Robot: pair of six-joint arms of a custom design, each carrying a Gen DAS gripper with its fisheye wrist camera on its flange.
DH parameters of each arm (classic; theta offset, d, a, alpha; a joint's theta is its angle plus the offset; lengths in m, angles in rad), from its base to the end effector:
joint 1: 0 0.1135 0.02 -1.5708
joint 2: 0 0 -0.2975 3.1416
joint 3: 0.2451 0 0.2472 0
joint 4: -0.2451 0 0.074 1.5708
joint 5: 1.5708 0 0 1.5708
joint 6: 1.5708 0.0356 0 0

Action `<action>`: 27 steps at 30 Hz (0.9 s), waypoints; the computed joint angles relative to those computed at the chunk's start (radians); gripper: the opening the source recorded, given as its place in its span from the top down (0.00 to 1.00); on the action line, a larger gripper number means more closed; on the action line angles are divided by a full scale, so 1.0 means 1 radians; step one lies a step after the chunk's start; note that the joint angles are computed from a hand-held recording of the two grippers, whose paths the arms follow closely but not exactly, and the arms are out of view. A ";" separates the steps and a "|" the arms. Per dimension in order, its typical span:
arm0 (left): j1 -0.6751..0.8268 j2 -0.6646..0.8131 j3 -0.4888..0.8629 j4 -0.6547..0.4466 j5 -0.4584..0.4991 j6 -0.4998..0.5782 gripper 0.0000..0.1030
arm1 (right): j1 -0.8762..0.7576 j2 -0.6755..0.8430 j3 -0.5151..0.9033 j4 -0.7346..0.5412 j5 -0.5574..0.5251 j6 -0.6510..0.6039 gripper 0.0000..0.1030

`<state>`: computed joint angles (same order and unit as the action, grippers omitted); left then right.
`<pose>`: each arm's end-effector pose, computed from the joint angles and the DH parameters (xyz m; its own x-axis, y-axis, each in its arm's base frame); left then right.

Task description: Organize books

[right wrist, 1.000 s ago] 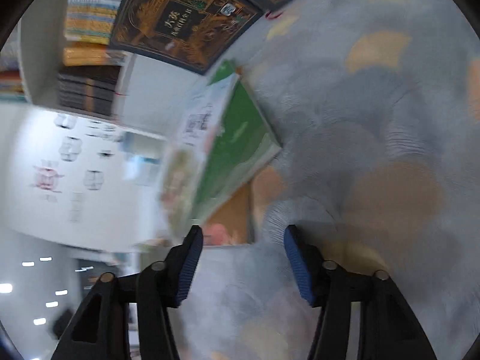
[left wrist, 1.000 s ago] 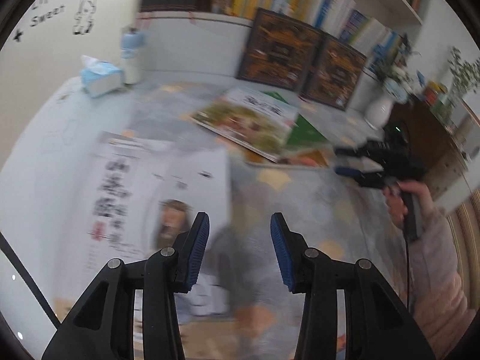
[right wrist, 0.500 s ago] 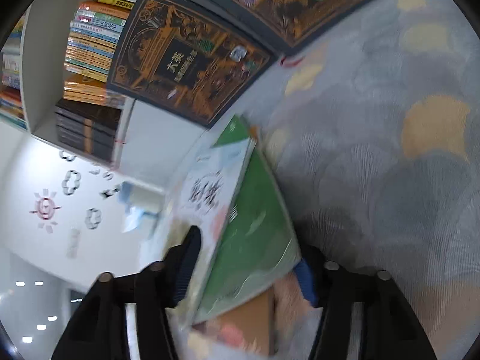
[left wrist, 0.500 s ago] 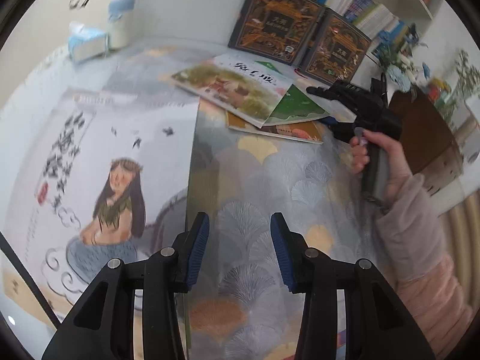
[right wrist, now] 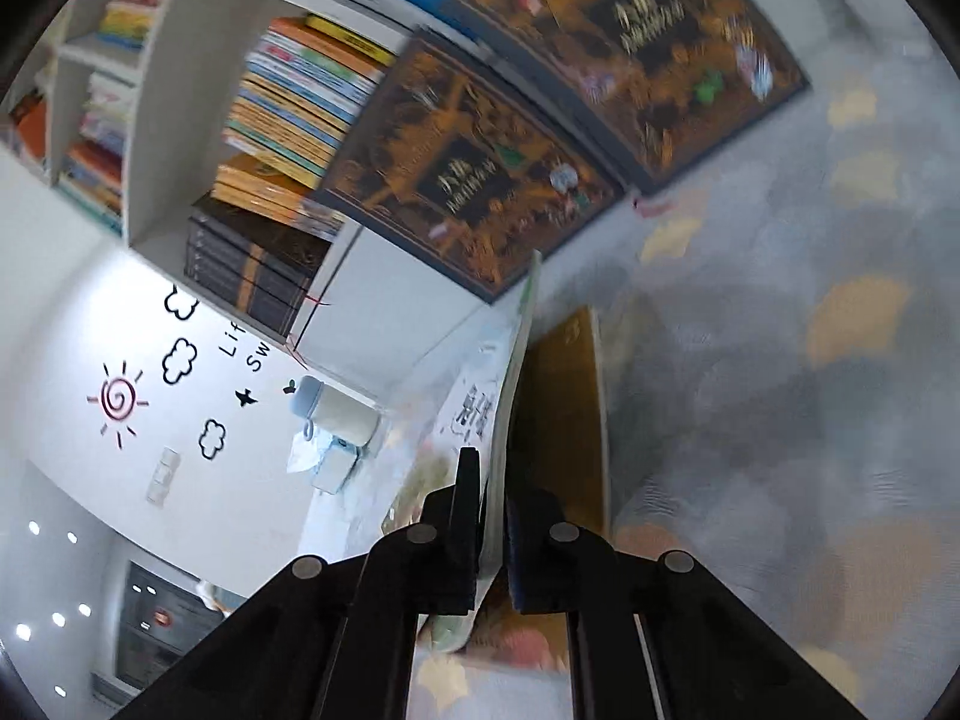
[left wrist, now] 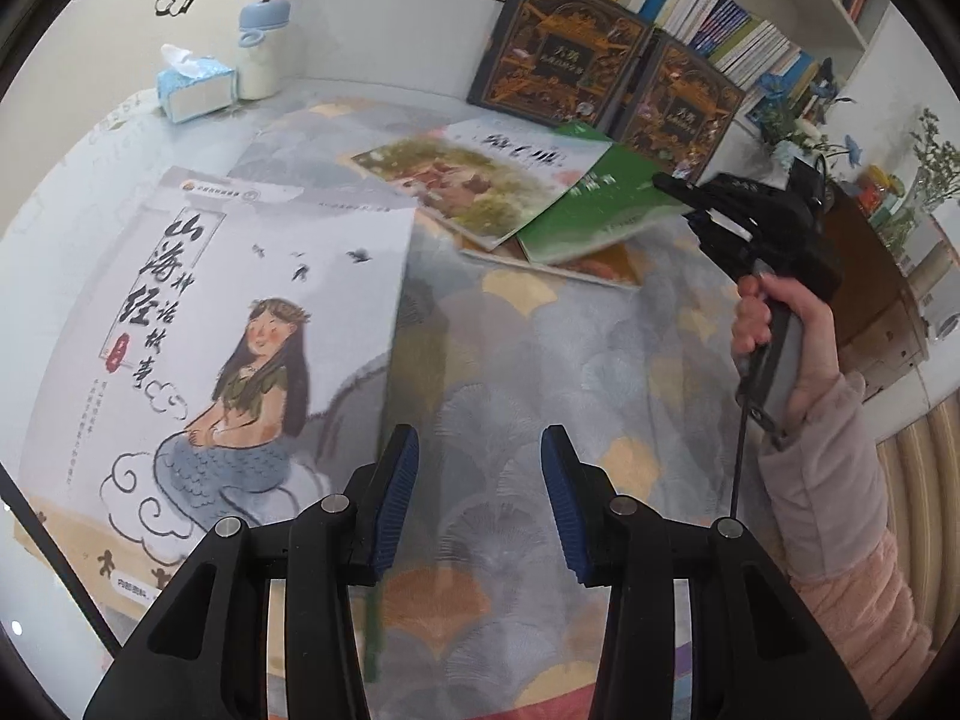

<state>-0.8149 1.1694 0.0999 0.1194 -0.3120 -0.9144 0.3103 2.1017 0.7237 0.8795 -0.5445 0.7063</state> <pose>0.1001 -0.0903 0.1181 -0.7921 -0.2588 -0.5527 -0.0941 0.9466 -0.3084 0.3440 0.1297 0.0962 -0.7970 0.3274 -0.5075 -0.2328 0.6087 0.7584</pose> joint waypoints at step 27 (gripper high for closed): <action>-0.193 0.865 0.531 0.296 0.068 -0.013 0.58 | -0.833 -0.293 -0.432 -0.845 -0.257 -1.321 0.46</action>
<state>-1.0080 2.0340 0.6305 0.4155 -0.2439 -0.9274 -0.5229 1.8084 0.2914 0.0349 -0.8013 -0.6149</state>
